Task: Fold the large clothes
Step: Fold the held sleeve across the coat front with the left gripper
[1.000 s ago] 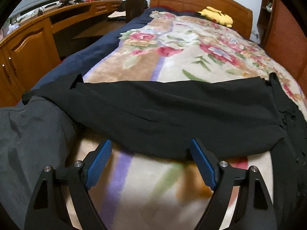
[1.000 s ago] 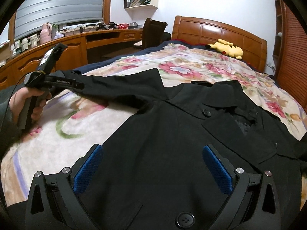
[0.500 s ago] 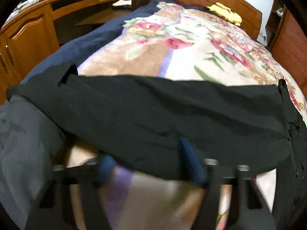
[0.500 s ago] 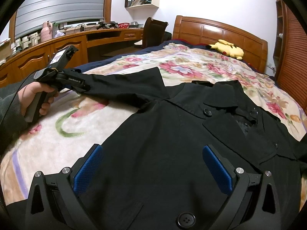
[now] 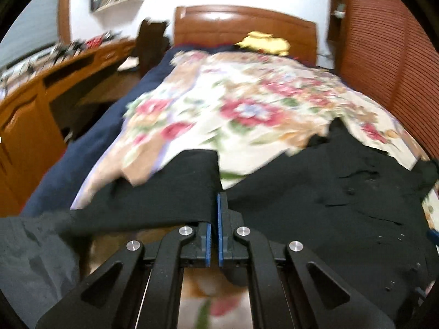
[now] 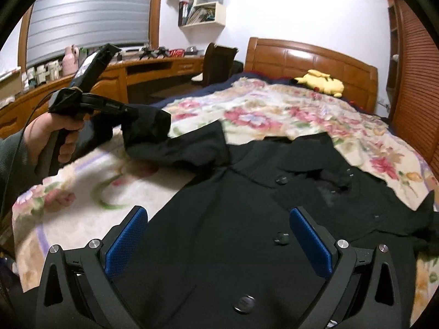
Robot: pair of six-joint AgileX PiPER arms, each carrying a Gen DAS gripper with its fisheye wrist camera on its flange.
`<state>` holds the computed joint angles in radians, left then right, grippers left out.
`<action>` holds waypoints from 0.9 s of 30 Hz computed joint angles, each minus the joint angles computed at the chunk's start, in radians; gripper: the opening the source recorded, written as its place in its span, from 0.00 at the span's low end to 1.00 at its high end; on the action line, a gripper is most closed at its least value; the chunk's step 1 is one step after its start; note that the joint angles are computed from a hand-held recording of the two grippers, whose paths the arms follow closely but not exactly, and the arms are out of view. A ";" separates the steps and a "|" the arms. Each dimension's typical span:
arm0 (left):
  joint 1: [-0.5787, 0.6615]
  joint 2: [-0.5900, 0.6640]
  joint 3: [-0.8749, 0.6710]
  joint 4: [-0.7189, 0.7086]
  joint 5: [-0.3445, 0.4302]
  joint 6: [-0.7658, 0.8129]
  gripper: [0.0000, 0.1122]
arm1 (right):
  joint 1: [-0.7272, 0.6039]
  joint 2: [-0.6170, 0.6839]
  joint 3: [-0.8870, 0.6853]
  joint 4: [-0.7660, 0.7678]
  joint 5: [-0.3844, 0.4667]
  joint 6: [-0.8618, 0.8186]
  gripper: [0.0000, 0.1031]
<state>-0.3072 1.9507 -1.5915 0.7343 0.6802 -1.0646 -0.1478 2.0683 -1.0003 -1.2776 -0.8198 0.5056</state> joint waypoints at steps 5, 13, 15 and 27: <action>-0.125 0.034 -0.126 0.012 0.078 0.037 0.03 | -0.088 -0.012 0.010 -0.024 -0.032 -0.002 0.99; -0.272 0.111 -0.331 -0.007 0.189 0.131 0.03 | -0.198 -0.023 0.036 -0.068 -0.066 -0.011 0.97; -0.302 0.126 -0.363 -0.013 0.211 0.141 0.03 | -0.208 -0.028 0.034 -0.081 -0.064 0.002 0.97; -0.453 0.050 -0.115 0.068 0.150 -0.058 0.68 | -0.227 -0.042 0.000 -0.176 -0.059 0.122 0.97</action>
<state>-0.7598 2.0009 -1.7062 0.8023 0.8303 -1.1226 -0.3746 2.0261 -1.0005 -1.4536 -0.8792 0.6277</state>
